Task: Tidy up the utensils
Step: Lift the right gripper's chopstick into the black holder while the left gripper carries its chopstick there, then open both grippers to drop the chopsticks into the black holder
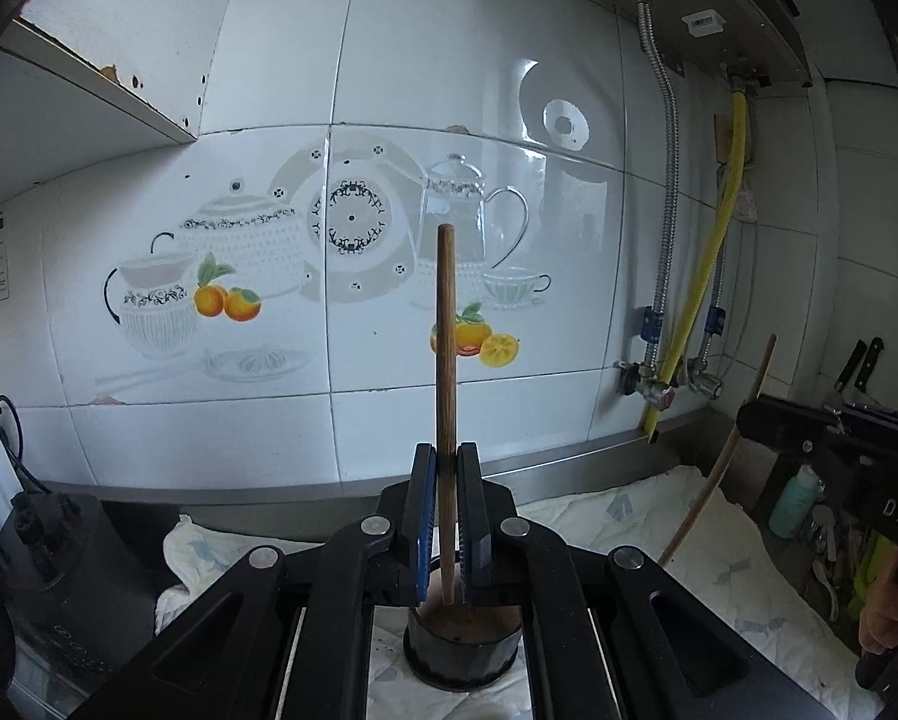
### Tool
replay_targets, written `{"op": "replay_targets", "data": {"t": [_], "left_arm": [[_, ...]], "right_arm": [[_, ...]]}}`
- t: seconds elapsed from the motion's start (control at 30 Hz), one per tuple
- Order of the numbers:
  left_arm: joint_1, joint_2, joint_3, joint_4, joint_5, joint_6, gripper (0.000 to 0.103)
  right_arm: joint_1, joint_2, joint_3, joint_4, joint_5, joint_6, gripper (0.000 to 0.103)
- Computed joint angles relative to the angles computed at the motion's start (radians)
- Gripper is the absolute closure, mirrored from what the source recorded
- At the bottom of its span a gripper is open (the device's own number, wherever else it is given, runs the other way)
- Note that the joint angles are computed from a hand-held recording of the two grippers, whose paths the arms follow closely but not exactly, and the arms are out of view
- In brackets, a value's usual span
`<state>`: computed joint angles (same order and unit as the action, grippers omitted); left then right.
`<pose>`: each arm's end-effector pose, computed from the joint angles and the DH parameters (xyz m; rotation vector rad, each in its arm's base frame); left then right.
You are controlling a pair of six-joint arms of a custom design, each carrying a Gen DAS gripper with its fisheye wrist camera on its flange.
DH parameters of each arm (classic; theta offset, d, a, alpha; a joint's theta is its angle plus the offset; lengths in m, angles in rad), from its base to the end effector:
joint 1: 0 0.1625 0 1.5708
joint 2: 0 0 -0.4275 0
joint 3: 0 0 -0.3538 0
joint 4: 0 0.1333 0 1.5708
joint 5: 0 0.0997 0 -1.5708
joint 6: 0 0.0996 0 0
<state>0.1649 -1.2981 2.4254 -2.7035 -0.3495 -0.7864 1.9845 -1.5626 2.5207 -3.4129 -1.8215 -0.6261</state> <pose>-0.3246 -0.2840 0.2211 0.6724 2.1147 -1.3841 0.2380 -0.2721 0.3165 1.1420 -2.3029 1.1732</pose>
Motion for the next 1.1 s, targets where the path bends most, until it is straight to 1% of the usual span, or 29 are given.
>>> {"op": "replay_targets", "data": {"t": [0.03, 0.07, 0.17, 0.3, 0.43, 0.53, 0.7, 0.9, 1.0, 1.07, 1.1], "left_arm": [[0.019, 0.02, 0.0, -0.068, -0.012, 0.044, 0.097], [0.036, 0.036, 0.0, -0.11, -0.021, 0.069, 0.097], [0.084, 0.074, 0.003, -0.221, -0.049, 0.129, 0.097], [0.151, 0.105, 0.002, -0.321, -0.103, 0.177, 0.097], [0.196, 0.131, 0.005, -0.381, -0.13, 0.208, 0.097], [0.217, 0.147, 0.008, -0.395, -0.139, 0.222, 0.097], [0.241, 0.162, 0.009, -0.392, -0.155, 0.224, 0.097], [0.252, 0.164, 0.01, -0.359, -0.156, 0.189, 0.096], [0.254, 0.156, 0.005, -0.333, -0.166, 0.179, 0.095], [0.252, 0.155, 0.003, -0.316, -0.159, 0.175, 0.094], [0.251, 0.154, 0.001, -0.299, -0.156, 0.166, 0.09]], "right_arm": [[0.003, 0.013, -0.013, 0.001, 0.006, 0.005, 0.095], [0.002, 0.025, -0.027, 0.004, 0.02, 0.011, 0.095], [0.012, 0.074, -0.062, -0.018, 0.029, 0.018, 0.095], [0.012, 0.135, -0.094, -0.043, 0.043, 0.023, 0.095], [-0.006, 0.193, -0.11, -0.071, 0.059, 0.028, 0.095], [-0.025, 0.229, -0.116, -0.082, 0.065, 0.031, 0.095], [-0.063, 0.252, -0.116, -0.046, 0.077, 0.043, 0.095], [-0.082, 0.275, -0.104, -0.039, 0.053, 0.031, 0.095], [-0.089, 0.268, -0.102, -0.02, 0.05, 0.034, 0.095], [-0.09, 0.264, -0.105, -0.006, 0.044, 0.042, 0.095], [-0.088, 0.264, -0.104, -0.01, 0.036, 0.04, 0.095]]}}
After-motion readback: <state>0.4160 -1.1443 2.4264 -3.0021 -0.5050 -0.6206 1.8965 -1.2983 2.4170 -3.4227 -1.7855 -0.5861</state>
